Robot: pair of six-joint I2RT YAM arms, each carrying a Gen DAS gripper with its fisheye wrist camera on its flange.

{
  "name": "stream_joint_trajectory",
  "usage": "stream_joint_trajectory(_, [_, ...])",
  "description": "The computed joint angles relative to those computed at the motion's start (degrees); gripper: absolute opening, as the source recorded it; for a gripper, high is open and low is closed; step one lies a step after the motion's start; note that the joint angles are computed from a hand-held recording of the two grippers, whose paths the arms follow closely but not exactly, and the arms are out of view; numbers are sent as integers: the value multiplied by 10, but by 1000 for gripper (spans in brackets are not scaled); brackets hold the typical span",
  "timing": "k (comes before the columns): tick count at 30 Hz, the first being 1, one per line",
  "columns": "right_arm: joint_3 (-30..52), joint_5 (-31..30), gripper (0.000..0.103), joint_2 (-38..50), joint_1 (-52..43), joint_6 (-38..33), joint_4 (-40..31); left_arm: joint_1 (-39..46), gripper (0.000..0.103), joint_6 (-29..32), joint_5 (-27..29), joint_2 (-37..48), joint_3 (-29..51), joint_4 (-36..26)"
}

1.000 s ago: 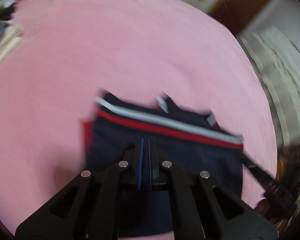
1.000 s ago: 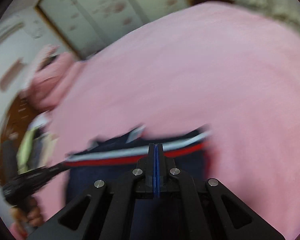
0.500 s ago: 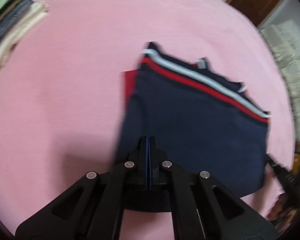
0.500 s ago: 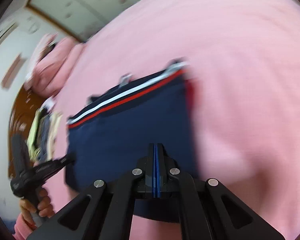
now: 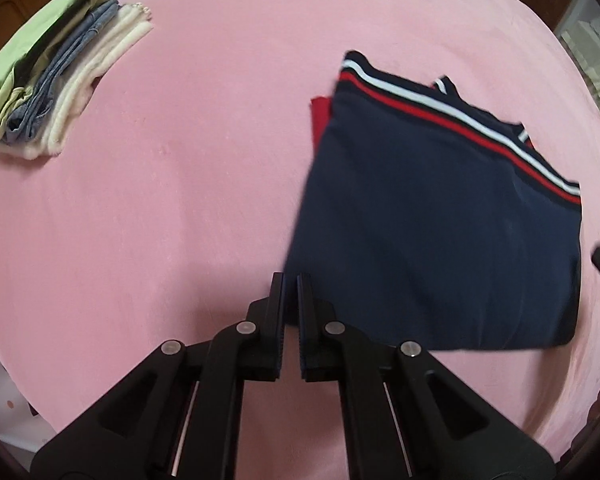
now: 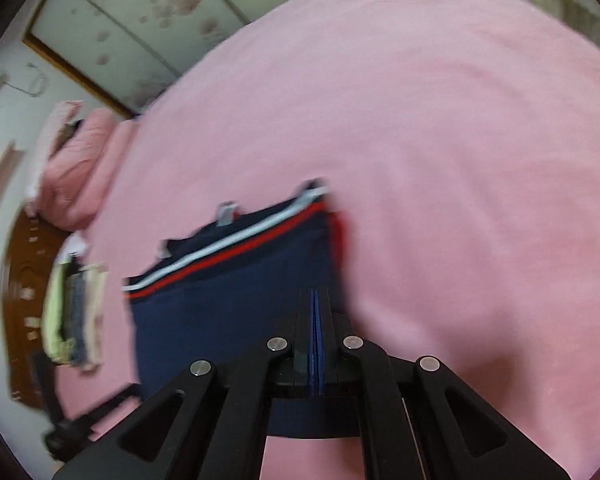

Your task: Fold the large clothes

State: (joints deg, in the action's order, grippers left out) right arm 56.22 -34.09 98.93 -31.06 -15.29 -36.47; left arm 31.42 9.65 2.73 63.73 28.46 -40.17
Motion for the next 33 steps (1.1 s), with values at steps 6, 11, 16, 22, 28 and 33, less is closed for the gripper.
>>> stream_joint_trajectory(6, [-41,24,1,-32,125,22,33,23,2,40,0,-24,-8,-27])
stream_joint_trajectory(11, [-31,79,1,-26,230,77,44,50,2,58,15,-14,-4,-34])
stream_joint_trajectory(16, [-42,174,1,-9,335,188,99,83,2,81,32,-13,-3,-47])
stream_joint_trajectory(22, [-54,171,1,71,344,255,171,129,2,117,60,3,-5,-62])
stream_joint_trajectory(28, [-34,186,1,120,359,276,196,291,45,185,178,109,14,-120])
stream_joint_trajectory(33, [-28,190,1,124,353,261,189,348,66,180,240,161,24,-115])
